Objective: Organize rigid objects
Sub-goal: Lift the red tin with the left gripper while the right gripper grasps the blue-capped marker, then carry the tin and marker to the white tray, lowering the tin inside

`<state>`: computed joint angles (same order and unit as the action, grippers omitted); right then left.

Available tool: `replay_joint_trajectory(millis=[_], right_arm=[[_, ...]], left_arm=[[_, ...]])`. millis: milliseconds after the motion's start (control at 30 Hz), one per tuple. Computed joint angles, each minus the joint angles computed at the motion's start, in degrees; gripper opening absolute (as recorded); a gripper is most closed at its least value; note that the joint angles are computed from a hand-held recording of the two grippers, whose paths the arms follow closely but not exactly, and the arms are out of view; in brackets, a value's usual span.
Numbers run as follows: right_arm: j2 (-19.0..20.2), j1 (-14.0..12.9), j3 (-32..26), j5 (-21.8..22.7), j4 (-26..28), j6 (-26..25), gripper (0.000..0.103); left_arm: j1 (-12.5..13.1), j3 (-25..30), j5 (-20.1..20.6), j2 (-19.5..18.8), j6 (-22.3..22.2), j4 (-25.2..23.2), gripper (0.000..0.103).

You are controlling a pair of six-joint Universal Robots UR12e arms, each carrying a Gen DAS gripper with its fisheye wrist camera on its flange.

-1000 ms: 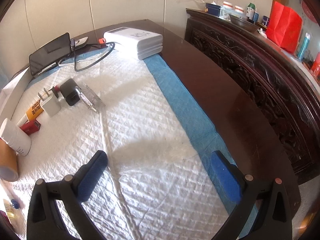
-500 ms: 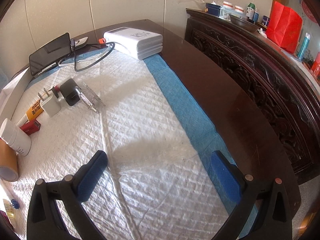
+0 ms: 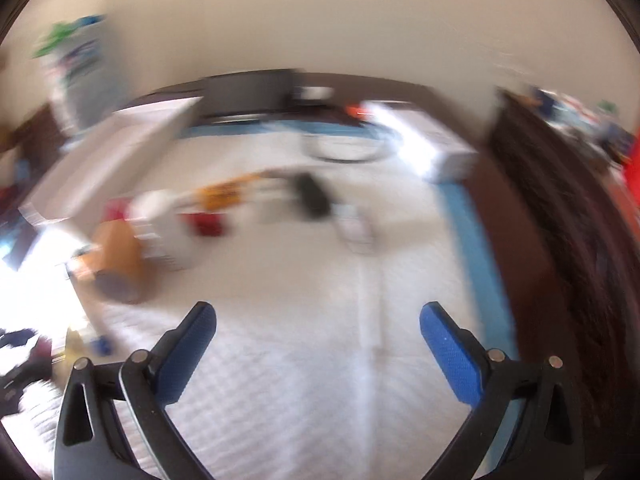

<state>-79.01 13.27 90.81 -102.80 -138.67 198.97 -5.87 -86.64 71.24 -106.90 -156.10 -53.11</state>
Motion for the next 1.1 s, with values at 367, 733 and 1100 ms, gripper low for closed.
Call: replay_joint_trajectory(millis=[367,733,1100], right_arm=[[4.4,1.7,-5.8,19.3,3.4,-16.5,0.03],[8.6,4.2,-10.7,16.7,9.5,-22.4,0.018],[9.0,4.8,-12.8,16.3,7.5,-21.4,0.013]], left_arm=[[3.3,-1.2,-1.3,0.9,-3.2,2.4,0.029],[6.1,-0.2,-2.4,1.8,-4.8,3.0,0.029],[6.8,4.4,-3.1,1.1,-4.3,3.9,0.029]])
